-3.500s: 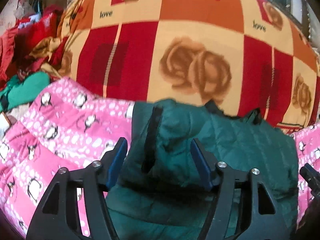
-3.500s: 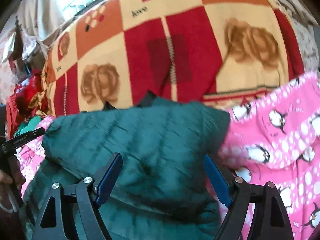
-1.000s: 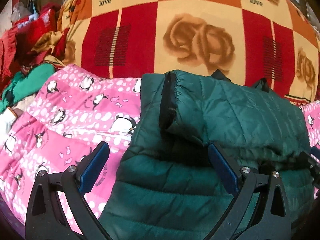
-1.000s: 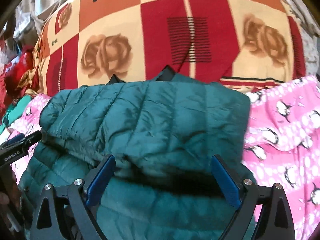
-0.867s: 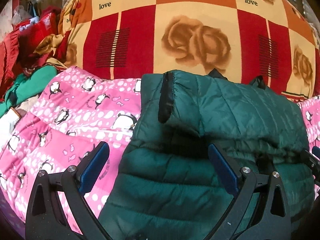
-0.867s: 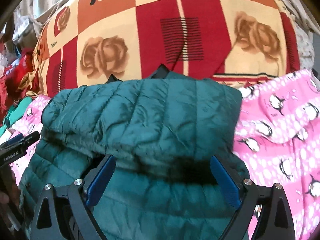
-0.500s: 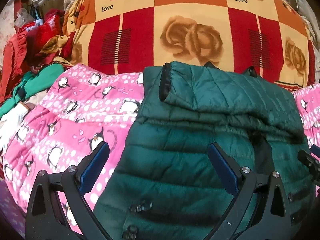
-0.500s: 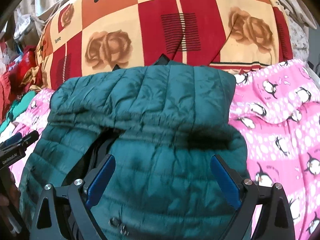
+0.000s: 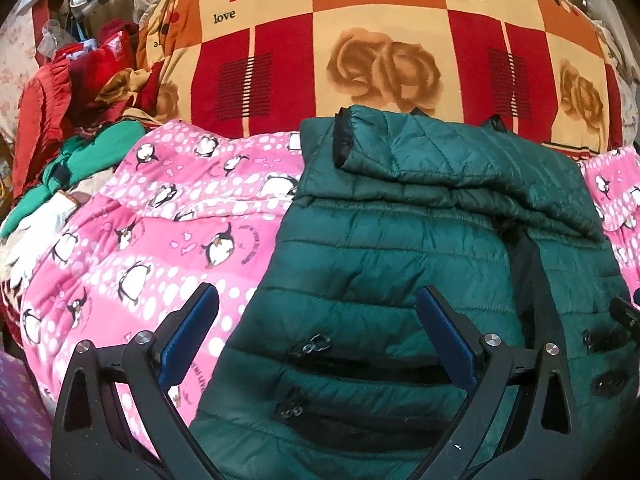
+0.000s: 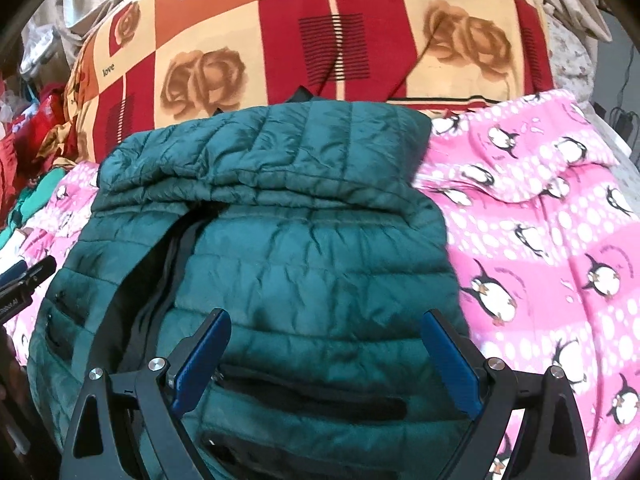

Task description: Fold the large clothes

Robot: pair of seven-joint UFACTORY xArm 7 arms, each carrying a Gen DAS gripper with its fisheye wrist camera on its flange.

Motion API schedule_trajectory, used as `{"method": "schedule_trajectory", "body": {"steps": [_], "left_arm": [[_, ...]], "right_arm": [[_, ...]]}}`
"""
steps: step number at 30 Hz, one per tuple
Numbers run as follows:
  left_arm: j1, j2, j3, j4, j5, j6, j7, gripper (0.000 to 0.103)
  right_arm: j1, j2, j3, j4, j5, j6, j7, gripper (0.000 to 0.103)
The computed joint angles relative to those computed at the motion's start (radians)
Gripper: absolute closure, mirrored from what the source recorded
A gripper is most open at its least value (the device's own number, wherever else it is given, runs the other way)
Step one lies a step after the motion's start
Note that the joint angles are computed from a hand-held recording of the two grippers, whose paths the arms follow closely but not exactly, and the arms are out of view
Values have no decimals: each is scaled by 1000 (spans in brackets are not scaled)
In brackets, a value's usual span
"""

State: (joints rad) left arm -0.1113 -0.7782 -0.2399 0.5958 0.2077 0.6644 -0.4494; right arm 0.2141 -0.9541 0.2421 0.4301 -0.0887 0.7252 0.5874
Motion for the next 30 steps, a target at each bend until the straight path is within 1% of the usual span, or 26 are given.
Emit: {"method": "schedule_trajectory", "body": {"steps": [6, 12, 16, 21, 27, 30], "left_arm": [[-5, -44, 9, -24, -1, 26, 10, 3], [-19, -91, 24, -51, -18, 61, 36, 3], [-41, -141, 48, -76, -47, 102, 70, 3], [-68, -215, 94, -109, -106, 172, 127, 3], [-68, -316, 123, -145, -150, 251, 183, 3], [-67, -367, 154, -160, -177, 305, 220, 3]], "right_arm": [[20, -66, 2, -31, 8, 63, 3, 9], [69, -151, 19, -56, 26, 146, -3, 9], [113, -213, 14, -77, 59, 207, -8, 9], [142, -313, 20, -101, 88, 304, 2, 9], [172, -462, 12, -133, 127, 443, 5, 9], [178, -548, -4, -151, 153, 516, 1, 9]]}}
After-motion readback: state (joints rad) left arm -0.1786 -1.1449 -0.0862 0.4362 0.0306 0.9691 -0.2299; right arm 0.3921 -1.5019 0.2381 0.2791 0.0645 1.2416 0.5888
